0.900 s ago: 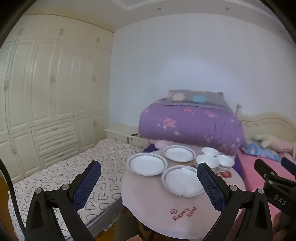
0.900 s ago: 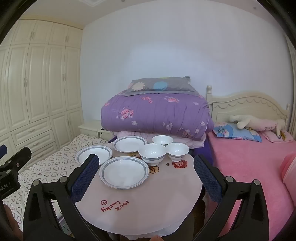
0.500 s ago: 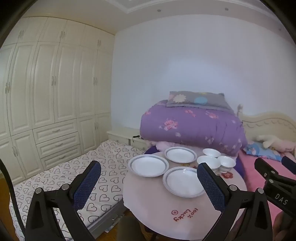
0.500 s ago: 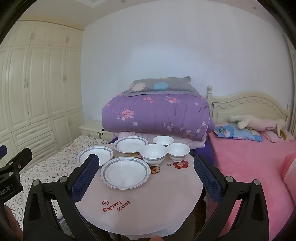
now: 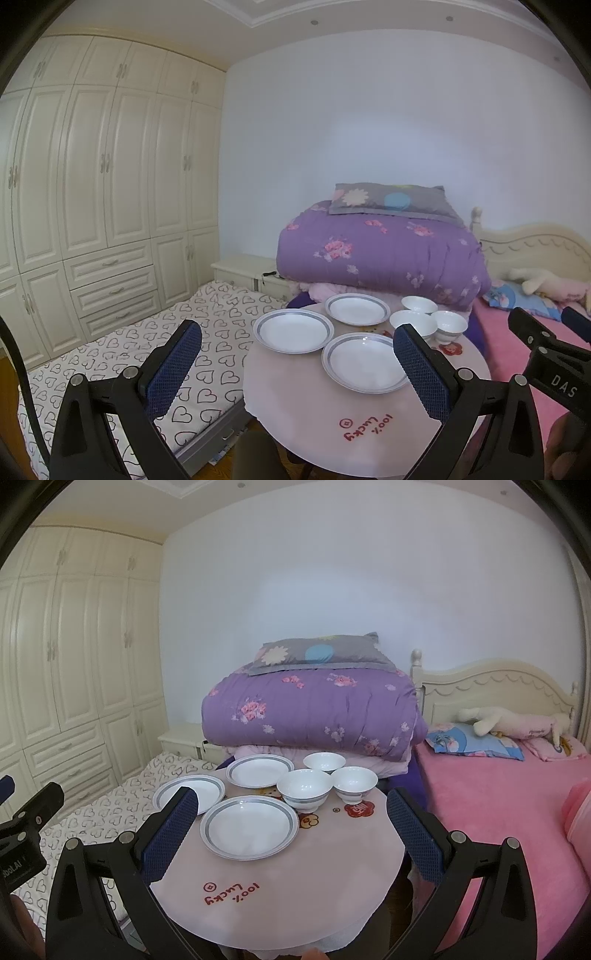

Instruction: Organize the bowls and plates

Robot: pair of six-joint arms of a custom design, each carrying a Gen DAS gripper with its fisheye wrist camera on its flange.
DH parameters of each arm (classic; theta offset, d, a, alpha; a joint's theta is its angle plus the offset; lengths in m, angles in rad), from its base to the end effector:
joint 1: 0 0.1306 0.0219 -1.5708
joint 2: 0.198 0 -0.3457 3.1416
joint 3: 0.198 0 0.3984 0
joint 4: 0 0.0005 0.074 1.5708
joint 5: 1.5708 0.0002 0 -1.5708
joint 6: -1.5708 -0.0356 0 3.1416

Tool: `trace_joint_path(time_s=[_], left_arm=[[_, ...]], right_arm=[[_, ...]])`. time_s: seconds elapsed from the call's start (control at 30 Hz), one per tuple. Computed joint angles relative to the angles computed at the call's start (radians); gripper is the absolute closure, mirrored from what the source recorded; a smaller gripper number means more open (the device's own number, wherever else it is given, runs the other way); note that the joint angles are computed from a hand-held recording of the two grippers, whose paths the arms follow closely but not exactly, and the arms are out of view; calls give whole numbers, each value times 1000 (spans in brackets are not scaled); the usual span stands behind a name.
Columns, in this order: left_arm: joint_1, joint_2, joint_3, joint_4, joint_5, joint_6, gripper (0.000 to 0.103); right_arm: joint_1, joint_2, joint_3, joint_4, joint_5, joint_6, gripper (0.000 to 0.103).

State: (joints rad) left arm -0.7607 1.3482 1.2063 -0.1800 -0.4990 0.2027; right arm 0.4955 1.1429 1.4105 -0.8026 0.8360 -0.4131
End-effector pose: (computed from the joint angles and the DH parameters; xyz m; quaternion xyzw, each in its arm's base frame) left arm 0.3791 -0.3380 0.3864 0.0777 0.7955 -0.0850 0.5949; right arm 0.3747 0.1719 0.5225 0.1681 0.8017 -0.1184 0.5613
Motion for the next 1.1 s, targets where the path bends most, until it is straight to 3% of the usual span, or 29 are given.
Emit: trace_joint_path(time_s=[0.7,1.1], left_arm=[[-1,12,2,12,4,-7,1],[14,53,53,-35,40,3,1]], right_arm=[[-4,2,-7,17,-24,8,0],[-30,9,-23,35,-75,31,0]])
